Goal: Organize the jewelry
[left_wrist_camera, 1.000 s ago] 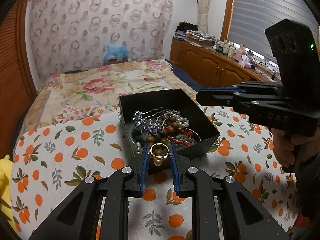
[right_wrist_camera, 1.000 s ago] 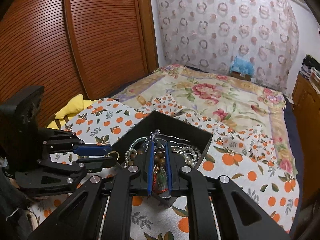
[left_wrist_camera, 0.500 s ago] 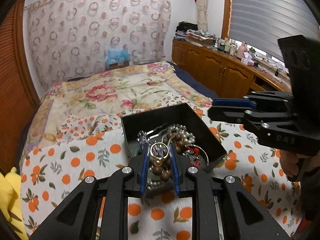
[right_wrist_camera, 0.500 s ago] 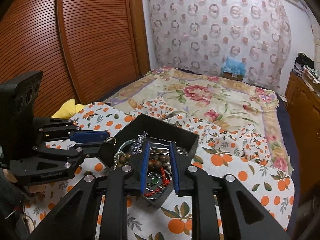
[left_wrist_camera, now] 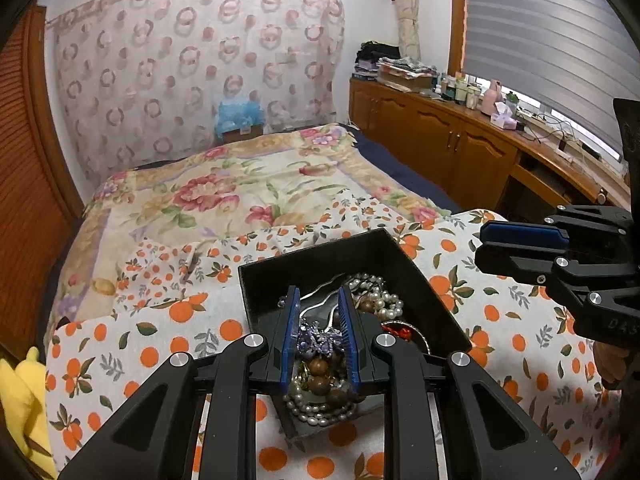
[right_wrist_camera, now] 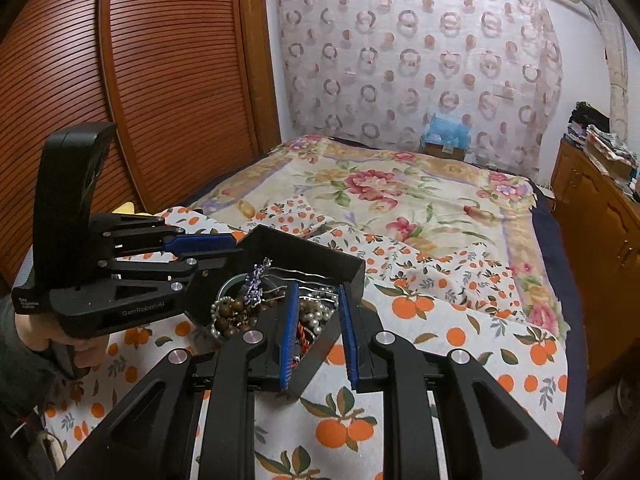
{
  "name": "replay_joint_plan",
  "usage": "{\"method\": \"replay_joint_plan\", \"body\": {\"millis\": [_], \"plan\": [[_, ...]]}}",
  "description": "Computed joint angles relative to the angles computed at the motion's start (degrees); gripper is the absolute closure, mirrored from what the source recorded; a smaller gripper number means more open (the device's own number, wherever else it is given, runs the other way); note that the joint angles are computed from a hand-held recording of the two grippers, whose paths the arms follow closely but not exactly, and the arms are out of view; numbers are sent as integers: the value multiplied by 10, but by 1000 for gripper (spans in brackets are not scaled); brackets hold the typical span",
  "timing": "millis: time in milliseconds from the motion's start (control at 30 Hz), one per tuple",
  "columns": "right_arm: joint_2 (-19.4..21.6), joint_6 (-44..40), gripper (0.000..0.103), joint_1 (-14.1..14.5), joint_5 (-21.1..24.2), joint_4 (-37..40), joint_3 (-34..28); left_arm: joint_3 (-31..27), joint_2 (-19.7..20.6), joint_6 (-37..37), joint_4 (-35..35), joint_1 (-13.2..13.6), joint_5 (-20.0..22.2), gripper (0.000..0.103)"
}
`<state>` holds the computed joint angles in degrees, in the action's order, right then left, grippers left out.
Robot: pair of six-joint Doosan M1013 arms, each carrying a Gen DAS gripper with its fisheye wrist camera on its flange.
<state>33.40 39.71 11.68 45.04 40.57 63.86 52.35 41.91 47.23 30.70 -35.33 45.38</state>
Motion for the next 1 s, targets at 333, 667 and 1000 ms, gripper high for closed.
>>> {"method": "replay_joint_plan", "body": {"millis": [333,667,1000], "plan": [[-35,19,66,-2,-51,3,75,65,-32,-89,55,-20,6,45],[-85,46,25,3,-128,1,162,134,-75,-194,126,-51,33,11],[-131,30,3,4,-186,38,214,178,-109,-274,190,-78,51,8]]}}
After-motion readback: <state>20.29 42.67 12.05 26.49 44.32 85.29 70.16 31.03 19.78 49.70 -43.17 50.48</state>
